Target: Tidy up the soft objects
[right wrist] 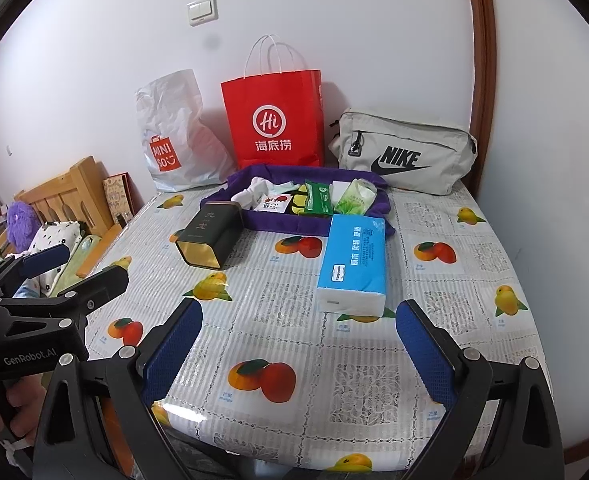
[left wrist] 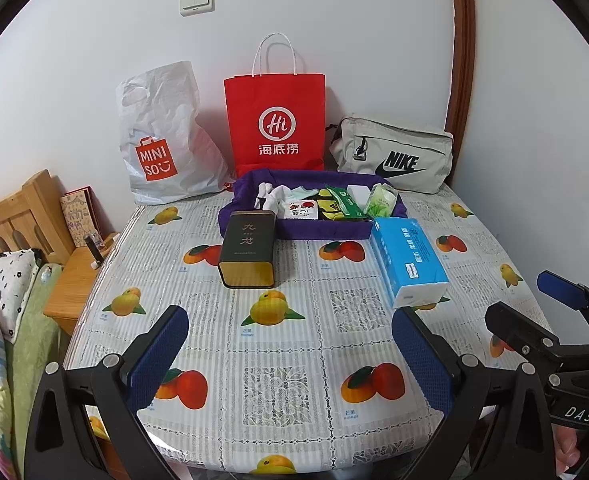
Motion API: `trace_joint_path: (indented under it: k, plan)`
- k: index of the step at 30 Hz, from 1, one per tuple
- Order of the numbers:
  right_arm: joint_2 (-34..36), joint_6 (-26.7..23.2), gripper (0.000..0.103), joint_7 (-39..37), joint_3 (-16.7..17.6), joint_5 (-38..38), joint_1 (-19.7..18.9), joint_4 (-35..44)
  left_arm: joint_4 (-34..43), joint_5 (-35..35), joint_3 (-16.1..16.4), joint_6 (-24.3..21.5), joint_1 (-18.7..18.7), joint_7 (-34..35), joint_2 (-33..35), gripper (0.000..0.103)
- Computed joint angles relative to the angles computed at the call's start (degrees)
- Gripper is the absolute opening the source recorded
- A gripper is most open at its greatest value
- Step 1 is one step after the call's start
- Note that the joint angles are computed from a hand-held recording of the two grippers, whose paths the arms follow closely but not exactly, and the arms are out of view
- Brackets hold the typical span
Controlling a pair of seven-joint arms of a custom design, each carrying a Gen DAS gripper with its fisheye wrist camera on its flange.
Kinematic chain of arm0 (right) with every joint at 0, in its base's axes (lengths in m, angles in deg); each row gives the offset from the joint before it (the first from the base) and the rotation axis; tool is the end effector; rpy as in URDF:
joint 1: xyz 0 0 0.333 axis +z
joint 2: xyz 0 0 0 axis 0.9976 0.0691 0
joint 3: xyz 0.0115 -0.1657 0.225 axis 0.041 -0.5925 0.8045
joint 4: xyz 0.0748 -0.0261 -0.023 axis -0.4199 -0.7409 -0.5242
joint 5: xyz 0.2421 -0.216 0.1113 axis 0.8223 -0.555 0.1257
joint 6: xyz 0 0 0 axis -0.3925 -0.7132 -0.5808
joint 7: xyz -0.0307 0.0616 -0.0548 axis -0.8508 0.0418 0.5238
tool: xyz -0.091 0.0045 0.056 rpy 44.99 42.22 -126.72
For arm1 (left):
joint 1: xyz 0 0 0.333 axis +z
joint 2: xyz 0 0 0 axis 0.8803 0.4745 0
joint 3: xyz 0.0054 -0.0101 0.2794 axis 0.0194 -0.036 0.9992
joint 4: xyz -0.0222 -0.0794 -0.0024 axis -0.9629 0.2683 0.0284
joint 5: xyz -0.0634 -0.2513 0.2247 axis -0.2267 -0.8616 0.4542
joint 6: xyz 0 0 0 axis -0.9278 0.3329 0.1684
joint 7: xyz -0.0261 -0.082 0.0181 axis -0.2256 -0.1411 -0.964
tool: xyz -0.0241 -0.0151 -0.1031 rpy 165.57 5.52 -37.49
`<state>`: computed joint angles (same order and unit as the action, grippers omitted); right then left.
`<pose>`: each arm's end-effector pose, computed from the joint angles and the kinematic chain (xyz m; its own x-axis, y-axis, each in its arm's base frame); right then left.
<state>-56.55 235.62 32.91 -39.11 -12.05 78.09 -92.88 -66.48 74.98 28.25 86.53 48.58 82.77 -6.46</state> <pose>0.3969 0.1251 0.4345 0.0740 -0.9934 -0.0878 -0.6446 0.0195 -0.7642 0.4199 -0.2833 0.4446 -0.1122 -0.9934 -0.0219 -0.6245 0.0877 -0.7761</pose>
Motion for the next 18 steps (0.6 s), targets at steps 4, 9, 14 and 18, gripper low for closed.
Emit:
trace_joint_path:
  k: [4, 9, 14, 18]
  plan:
    - [0.0, -0.1, 0.097, -0.1, -0.1, -0.1, 0.1, 0.0, 0.0, 0.1, 0.0, 0.0, 0.0, -0.1, 0.1, 0.103]
    - [0.0, 0.0, 0.097, 0.0, 0.1, 0.0, 0.0, 0.0, 0.0, 0.2, 0.0, 0.0, -0.1, -0.1, 0.1, 0.103]
    - [0.0, -0.2, 0.097, -0.1, 0.2, 0.0, -0.2, 0.1, 0.0, 0.3, 0.1, 0.0, 0.0, -0.1, 0.0, 0.103]
    - [0.0, -0.1, 0.097, 0.0, 0.4, 0.0, -0.2, 0.1, -0.1, 0.5, 0.1, 0.0, 0.0, -0.3, 0.0, 0.103]
